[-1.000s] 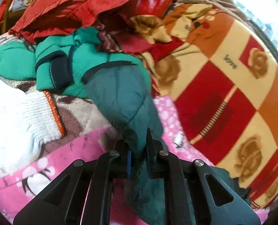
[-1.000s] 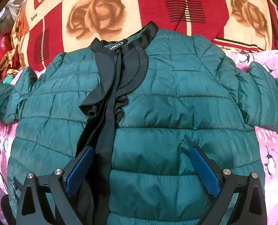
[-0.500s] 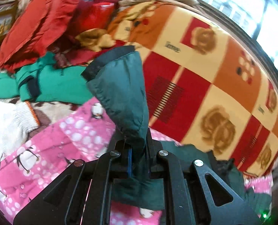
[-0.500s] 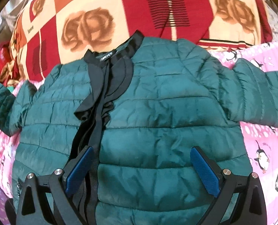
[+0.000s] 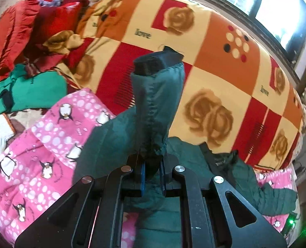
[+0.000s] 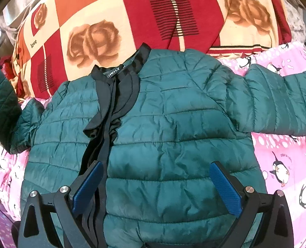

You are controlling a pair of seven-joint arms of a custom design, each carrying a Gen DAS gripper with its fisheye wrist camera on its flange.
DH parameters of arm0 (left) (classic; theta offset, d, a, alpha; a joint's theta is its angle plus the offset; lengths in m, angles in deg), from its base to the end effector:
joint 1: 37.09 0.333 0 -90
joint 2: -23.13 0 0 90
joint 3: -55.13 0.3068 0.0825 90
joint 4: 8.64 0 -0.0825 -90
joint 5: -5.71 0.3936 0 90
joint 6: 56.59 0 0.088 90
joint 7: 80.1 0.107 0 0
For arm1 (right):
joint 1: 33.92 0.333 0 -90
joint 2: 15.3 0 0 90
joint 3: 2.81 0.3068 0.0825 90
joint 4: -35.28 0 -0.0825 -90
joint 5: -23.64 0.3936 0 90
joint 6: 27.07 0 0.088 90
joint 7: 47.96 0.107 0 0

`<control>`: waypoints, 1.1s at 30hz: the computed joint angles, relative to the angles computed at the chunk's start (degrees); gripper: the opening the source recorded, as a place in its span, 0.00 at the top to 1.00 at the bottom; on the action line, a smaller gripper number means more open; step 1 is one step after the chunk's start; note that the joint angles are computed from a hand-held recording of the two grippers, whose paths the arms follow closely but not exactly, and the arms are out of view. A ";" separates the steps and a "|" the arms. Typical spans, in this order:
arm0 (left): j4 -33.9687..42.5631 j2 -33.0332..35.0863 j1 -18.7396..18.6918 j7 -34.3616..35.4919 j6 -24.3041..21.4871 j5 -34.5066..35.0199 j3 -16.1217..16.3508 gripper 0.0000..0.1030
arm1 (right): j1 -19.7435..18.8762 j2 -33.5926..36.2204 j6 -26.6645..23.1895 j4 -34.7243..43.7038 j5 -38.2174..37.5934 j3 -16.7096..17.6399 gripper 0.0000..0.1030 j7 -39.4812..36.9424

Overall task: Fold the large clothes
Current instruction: 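Lift the sleeve with the left gripper and carry it across the jacket body, then lay the sleeve on the jacket body and open the left gripper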

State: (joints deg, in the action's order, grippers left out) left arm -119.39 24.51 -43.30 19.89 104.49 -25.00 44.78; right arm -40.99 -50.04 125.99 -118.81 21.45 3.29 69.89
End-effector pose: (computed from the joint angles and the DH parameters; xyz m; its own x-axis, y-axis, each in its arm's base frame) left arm 0.6030 -0.1524 0.5558 -0.1841 -0.9144 0.3604 -0.6984 -0.1363 -0.7026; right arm 0.4095 -0.0052 0.4695 -0.4049 -0.8977 -0.1737 -0.7303 0.4318 -0.5293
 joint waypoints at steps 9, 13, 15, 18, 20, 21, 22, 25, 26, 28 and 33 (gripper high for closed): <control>0.37 -0.31 -2.34 -1.19 -1.91 2.25 -1.25 0.91 | 0.02 -1.73 0.56 -1.30 1.25 -0.81 0.01 -0.07; 0.66 -0.04 -3.45 -2.41 -2.64 3.70 -1.87 0.91 | -0.26 -2.32 1.01 -2.01 1.69 -0.96 0.01 -0.55; 0.75 0.18 -4.00 -3.30 -2.72 4.60 -2.18 0.91 | -0.40 -2.42 1.56 -2.43 1.96 -1.12 0.01 -0.89; 1.13 0.70 -4.81 -4.92 -3.05 5.96 -2.72 0.91 | -1.30 -2.79 2.30 -3.18 1.64 -0.63 0.01 -1.05; 1.29 1.02 -5.43 -6.06 -3.19 7.08 -3.21 0.91 | -2.02 -2.98 2.96 -3.77 1.30 -0.33 0.01 -0.93; 1.25 1.12 -5.77 -6.74 -3.03 7.84 -3.45 0.91 | -2.20 -3.03 3.32 -4.03 1.26 -0.37 0.01 -1.06; 1.27 1.24 -6.06 -7.30 -2.92 8.55 -3.63 0.91 | -2.34 -3.04 3.56 -4.22 1.22 -0.39 0.01 -1.23; 1.37 1.80 -7.01 -9.14 -2.88 10.67 -4.27 0.91 | -3.56 -2.84 4.85 -4.77 0.45 0.17 0.01 -1.42; 1.52 2.08 -7.32 -9.76 -2.93 11.44 -4.48 0.91 | -4.07 -2.74 5.23 -4.90 0.12 0.40 0.01 -1.36; 1.96 2.92 -8.05 -11.56 -3.06 13.82 -4.87 0.91 | -4.14 -2.48 6.06 -5.16 0.21 -0.14 0.01 -2.01; 3.67 5.60 -9.89 -15.79 -4.35 19.95 -6.02 0.91 | -4.73 -2.46 6.78 -5.90 1.31 -1.44 0.01 -3.89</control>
State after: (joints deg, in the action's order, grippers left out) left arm -115.72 30.11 -53.19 4.10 100.14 -5.05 38.75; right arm -45.72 -52.50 132.76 -124.71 22.76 1.85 66.00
